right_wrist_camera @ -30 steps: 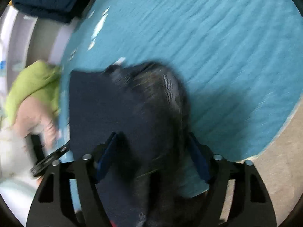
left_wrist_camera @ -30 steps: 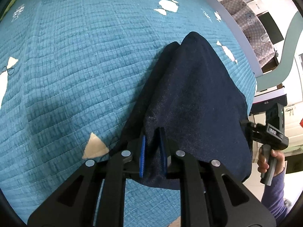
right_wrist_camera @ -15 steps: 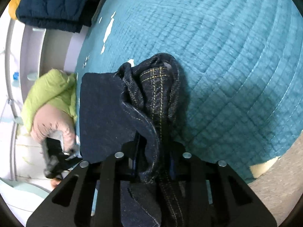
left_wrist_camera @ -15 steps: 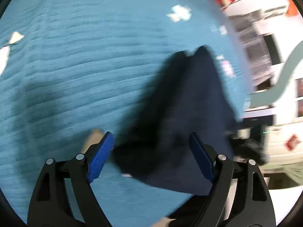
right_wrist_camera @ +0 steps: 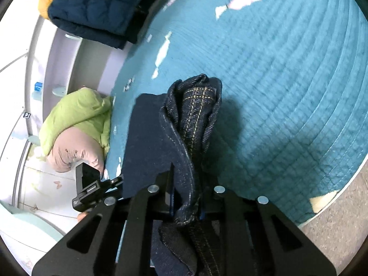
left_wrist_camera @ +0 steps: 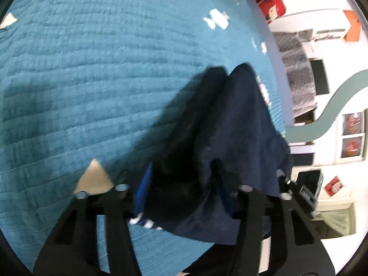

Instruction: Fold large clothes

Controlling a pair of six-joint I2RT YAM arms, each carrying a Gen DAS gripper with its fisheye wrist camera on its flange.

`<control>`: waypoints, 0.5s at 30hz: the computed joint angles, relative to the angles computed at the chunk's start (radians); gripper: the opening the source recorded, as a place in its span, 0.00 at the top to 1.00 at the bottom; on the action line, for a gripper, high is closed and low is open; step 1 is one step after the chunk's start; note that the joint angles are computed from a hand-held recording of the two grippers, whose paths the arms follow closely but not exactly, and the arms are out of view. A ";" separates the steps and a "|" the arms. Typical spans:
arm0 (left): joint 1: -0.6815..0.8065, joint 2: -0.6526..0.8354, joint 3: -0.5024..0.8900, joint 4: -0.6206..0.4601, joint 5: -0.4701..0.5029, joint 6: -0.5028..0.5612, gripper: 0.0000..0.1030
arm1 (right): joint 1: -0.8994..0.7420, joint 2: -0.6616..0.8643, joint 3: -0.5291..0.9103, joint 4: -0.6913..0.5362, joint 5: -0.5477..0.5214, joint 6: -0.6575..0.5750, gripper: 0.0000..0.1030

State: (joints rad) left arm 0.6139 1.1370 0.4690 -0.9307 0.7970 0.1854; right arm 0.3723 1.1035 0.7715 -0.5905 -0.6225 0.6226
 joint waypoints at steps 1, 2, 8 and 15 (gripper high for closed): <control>-0.029 -0.004 0.011 0.019 -0.003 -0.036 0.60 | 0.003 -0.016 0.011 -0.013 0.009 -0.015 0.87; -0.089 -0.014 0.022 0.055 -0.024 -0.105 0.60 | 0.010 -0.030 0.021 -0.028 0.031 -0.027 0.87; -0.449 0.068 0.068 0.384 -0.090 -0.487 0.60 | -0.078 -0.138 0.032 -0.076 0.099 -0.043 0.88; -0.807 0.358 0.337 0.547 -0.301 -0.681 0.60 | -0.366 -0.257 -0.128 -0.063 0.041 -0.039 0.88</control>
